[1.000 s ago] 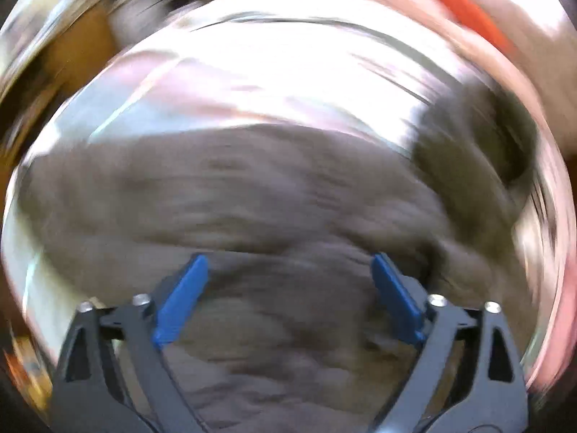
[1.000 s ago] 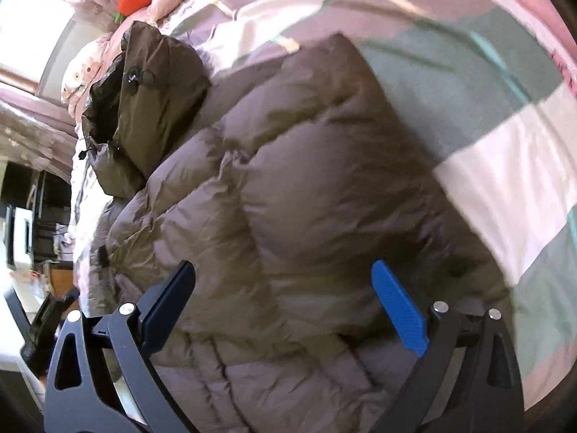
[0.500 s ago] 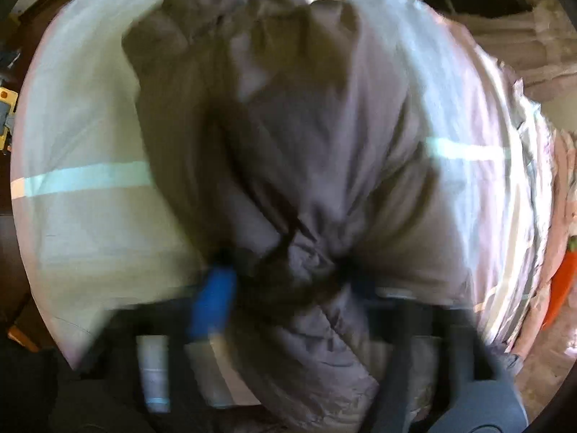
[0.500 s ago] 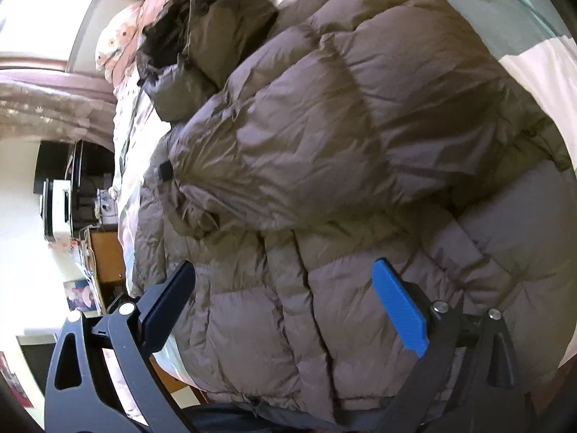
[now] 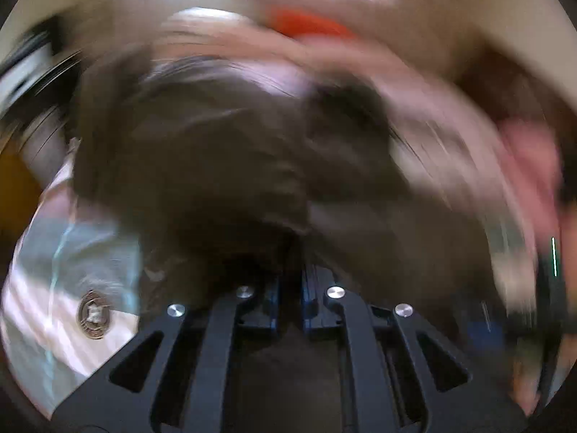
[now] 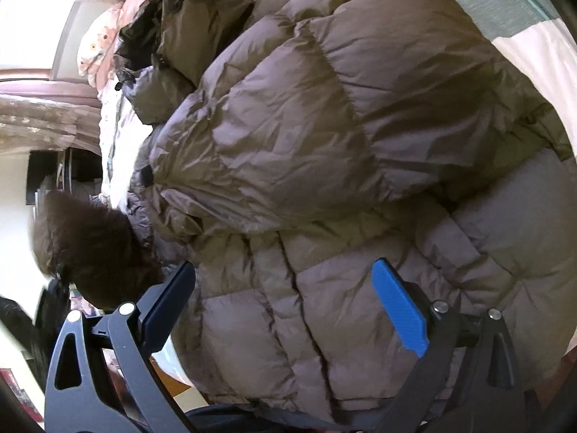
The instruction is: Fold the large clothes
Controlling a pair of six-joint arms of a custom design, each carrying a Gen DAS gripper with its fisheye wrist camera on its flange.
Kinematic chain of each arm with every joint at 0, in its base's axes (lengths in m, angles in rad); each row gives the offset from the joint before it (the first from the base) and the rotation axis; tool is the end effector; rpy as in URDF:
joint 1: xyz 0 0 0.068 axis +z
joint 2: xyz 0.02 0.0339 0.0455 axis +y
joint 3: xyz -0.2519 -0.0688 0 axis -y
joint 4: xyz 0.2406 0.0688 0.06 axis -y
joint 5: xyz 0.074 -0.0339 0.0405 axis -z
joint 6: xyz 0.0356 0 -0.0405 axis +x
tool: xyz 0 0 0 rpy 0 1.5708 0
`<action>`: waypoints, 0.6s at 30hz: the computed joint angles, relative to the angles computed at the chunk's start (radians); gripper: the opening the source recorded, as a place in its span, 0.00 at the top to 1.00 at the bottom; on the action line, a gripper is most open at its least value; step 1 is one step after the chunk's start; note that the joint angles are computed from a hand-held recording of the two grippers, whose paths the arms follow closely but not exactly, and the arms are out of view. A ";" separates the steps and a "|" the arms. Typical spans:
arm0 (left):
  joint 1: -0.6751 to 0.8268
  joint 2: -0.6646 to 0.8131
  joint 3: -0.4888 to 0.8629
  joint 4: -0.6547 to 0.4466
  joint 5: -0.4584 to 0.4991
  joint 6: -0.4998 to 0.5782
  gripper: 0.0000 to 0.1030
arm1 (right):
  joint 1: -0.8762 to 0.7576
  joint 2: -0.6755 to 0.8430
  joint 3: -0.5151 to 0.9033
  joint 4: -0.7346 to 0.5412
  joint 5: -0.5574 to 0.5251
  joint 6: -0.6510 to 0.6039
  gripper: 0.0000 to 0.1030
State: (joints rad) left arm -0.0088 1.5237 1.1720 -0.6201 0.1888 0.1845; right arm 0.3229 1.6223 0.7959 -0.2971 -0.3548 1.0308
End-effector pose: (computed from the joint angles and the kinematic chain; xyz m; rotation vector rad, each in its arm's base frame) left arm 0.3160 -0.0095 0.2486 0.3171 2.5055 -0.1697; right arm 0.2678 0.1027 0.1319 0.8946 2.7622 0.8188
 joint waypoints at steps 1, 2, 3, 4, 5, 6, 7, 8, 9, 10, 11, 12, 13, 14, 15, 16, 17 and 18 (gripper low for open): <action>-0.075 -0.006 -0.018 -0.055 -0.036 -0.004 0.89 | -0.003 0.001 0.003 -0.016 0.013 0.001 0.04; -0.099 0.007 -0.011 -0.093 -0.039 -0.019 0.87 | -0.010 -0.009 -0.005 -0.019 0.022 0.007 0.04; -0.102 0.026 0.005 -0.146 -0.022 -0.032 0.87 | -0.015 -0.018 -0.013 -0.018 0.029 0.013 0.04; -0.083 0.065 0.048 -0.197 0.005 -0.051 0.86 | -0.022 -0.032 -0.025 -0.014 0.035 0.022 0.04; -0.072 0.073 0.071 -0.234 0.022 -0.071 0.85 | -0.028 -0.047 -0.037 -0.008 0.040 0.030 0.04; -0.012 0.132 0.119 -0.225 0.055 -0.063 0.85 | -0.032 -0.057 -0.044 -0.003 0.043 0.034 0.04; 0.033 0.163 0.156 -0.235 0.079 -0.068 0.85 | -0.037 -0.073 -0.055 0.005 0.051 0.040 0.04; 0.074 0.196 0.201 -0.256 0.095 -0.087 0.84 | -0.041 -0.089 -0.068 0.019 0.061 0.050 0.04; 0.126 0.233 0.238 -0.280 0.112 -0.086 0.84 | -0.044 -0.100 -0.079 0.035 0.066 0.059 0.04; 0.145 0.259 0.265 -0.300 0.118 -0.109 0.82 | -0.046 -0.111 -0.089 0.055 0.071 0.068 0.04; 0.180 0.299 0.309 -0.338 0.133 -0.125 0.80 | -0.047 -0.120 -0.100 0.079 0.076 0.080 0.04; 0.208 0.328 0.332 -0.359 0.145 -0.130 0.80 | -0.049 -0.121 -0.106 0.098 0.075 0.084 0.04; 0.232 0.348 0.321 -0.347 0.152 -0.118 0.79 | -0.045 -0.119 -0.111 0.126 0.068 0.092 0.04; 0.233 0.349 0.313 -0.348 0.149 -0.118 0.77 | -0.041 -0.110 -0.119 0.169 0.043 0.101 0.04; 0.227 0.340 0.289 -0.331 0.140 -0.108 0.76 | -0.040 -0.098 -0.131 0.224 0.007 0.114 0.04; 0.212 0.326 0.271 -0.319 0.127 -0.096 0.72 | -0.038 -0.078 -0.156 0.321 -0.052 0.146 0.04; 0.176 0.285 0.219 -0.291 0.109 -0.079 0.64 | -0.038 -0.059 -0.179 0.415 -0.105 0.186 0.04; 0.155 0.255 0.182 -0.278 0.107 -0.057 0.58 | -0.039 -0.015 -0.214 0.575 -0.184 0.257 0.04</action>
State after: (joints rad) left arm 0.1460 1.7788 1.3536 -0.8978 0.2957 0.1271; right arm 0.2839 1.6073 0.5824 0.2782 -0.5383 1.2873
